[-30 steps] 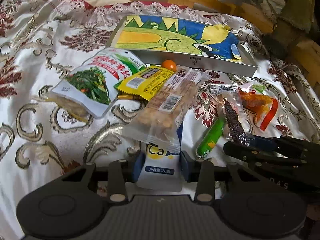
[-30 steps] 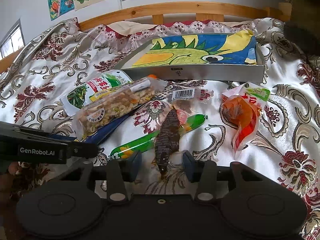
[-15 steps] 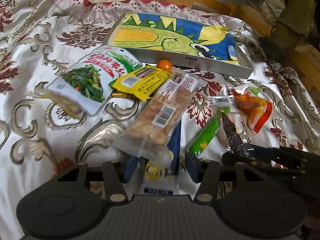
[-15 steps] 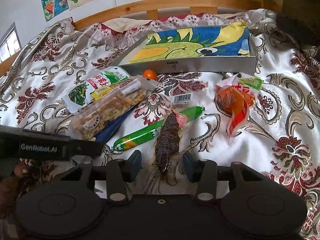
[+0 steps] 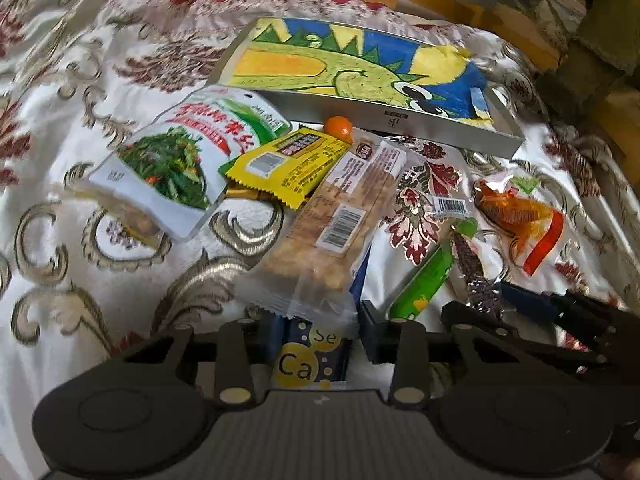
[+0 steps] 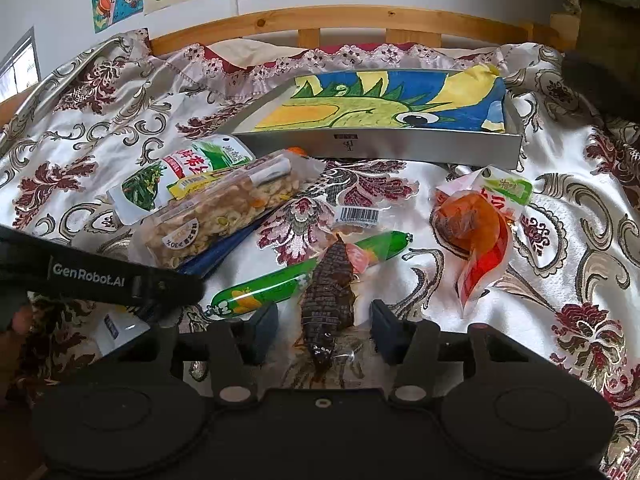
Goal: Organize snacks
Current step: 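Grasp the blue Ca sachet with the left tool while the right tool grasps the brown snack packet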
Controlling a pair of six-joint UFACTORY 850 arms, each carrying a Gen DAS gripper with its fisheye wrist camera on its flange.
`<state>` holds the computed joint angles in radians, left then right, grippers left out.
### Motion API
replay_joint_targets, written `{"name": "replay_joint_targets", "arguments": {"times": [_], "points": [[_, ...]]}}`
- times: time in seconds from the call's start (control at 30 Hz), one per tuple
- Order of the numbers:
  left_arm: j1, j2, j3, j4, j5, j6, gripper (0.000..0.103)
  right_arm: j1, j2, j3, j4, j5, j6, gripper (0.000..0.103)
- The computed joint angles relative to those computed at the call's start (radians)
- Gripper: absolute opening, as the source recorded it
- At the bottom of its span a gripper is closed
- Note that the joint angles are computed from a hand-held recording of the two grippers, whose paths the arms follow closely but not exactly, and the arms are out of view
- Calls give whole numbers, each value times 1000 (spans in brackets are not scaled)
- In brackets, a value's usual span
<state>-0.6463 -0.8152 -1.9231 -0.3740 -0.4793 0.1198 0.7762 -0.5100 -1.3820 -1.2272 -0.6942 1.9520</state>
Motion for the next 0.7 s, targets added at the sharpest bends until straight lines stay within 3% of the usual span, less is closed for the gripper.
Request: {"name": "replay_joint_targets", "arguments": {"times": [0.3, 0.6, 0.7], "points": [[56, 62, 89, -471, -109, 150, 33, 26, 12, -8, -8, -85, -39, 51], [39, 120, 126, -448, -102, 124, 32, 41, 45, 12, -7, -131, -63, 50], [29, 145, 152, -444, -84, 131, 32, 50, 49, 10, 5, -148, -91, 45]]}}
